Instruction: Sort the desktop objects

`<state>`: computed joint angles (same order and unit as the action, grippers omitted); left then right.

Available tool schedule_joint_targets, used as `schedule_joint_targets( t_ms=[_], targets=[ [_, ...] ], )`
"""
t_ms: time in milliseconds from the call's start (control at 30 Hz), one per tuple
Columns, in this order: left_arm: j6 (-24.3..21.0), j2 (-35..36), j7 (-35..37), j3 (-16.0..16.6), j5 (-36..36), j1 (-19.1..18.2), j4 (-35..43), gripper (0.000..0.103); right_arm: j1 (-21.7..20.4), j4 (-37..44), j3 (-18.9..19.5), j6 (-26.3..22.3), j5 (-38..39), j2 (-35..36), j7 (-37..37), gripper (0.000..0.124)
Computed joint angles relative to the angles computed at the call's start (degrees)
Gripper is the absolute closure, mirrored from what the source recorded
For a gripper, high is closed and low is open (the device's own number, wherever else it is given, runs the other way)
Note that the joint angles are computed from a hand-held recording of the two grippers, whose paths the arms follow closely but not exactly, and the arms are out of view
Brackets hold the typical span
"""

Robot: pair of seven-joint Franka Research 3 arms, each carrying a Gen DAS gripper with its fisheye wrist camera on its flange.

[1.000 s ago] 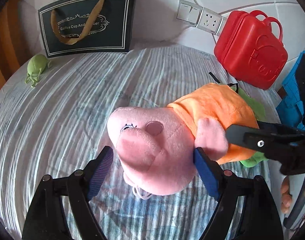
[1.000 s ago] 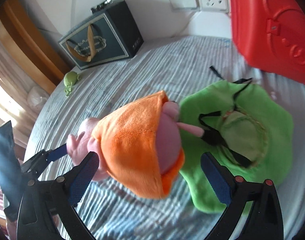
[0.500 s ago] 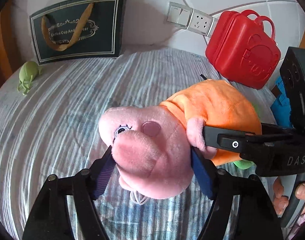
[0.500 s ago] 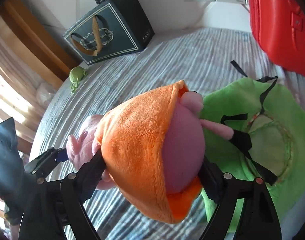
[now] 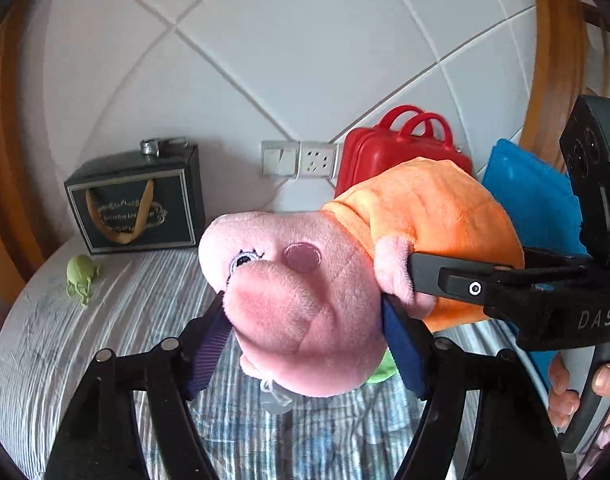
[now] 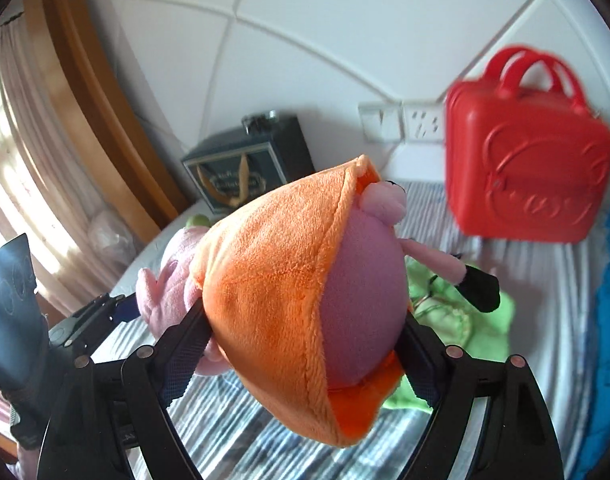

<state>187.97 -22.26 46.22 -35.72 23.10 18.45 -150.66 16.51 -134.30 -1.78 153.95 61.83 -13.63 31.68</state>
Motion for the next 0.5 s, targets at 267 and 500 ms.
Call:
schedule_joint_targets(
  t_ms=[267, 500],
  targets=[
    [-4.52, -6.49, -0.84, -0.03, 3.24, -8.35, 7.98, 0.032, -6.87, -8.64, -1.88, 1.24, -12.27, -21.41, 12.48, 0.038],
    [-5.05, 3.38, -5.34, -10.99, 8.73, -6.01, 26.43, 0.036, -17.96, -9.1, -5.44, -0.44, -26.44, -32.41, 23.56, 0.074]
  ],
)
